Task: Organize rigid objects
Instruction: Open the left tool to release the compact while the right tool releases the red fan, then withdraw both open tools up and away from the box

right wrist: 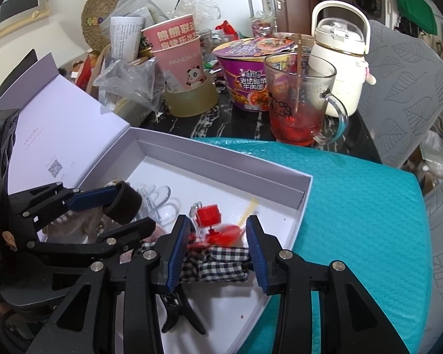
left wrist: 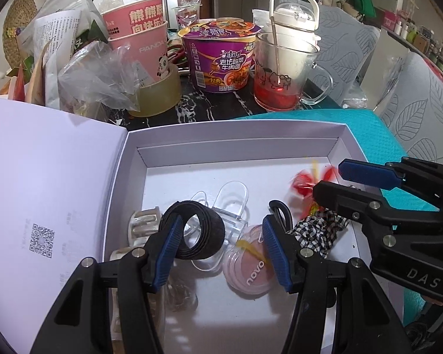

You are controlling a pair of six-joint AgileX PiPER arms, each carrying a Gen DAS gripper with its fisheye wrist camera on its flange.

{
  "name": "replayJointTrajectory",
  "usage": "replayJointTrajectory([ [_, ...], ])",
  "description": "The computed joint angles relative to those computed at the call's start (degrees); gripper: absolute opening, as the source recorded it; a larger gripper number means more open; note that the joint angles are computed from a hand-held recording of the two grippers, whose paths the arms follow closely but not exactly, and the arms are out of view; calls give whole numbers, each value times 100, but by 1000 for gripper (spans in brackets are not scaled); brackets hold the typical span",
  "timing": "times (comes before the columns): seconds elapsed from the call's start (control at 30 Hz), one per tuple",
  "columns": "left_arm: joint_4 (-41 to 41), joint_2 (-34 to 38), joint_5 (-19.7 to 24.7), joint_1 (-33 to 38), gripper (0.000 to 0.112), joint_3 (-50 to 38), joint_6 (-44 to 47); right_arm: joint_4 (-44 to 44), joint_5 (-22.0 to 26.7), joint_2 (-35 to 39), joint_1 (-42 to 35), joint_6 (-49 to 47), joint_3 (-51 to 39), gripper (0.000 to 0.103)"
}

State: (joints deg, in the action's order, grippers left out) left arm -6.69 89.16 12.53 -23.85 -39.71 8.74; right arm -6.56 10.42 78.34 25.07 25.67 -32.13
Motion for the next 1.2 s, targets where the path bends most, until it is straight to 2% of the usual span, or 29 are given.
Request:
replayJointTrajectory([
  [0.2,-264,-87,92,76,56,-14,179,-343,68,-88,24,338,6,43],
  [0.33,540,-216,33,17,56,49,-700,-896,152,-166,99,914,9,43],
  [0.43,618,-298,24,28,56,88,-799,-1648,291,-241,240,1706,-1,43],
  [0.57,1171,-457,57,2,56,130,-1392,-2544,553,-339,519,2678,-40,44],
  [0.73,734,-755,143,91,56,187,-1011,-2880,839,-585,803,3134,-49,45],
  [0.87,568,-1112,301,122,56,253,-906,-3137,1281,-901,1101,3489,-84,46],
  [1.03,1007,-1724,638,43,56,304,-1372,-3288,1897,-1360,1525,3731,-183,47],
  [1.2,1204,-2514,1099,-38,56,280,-1599,-3643,2739,-1848,2296,4243,-348,49],
])
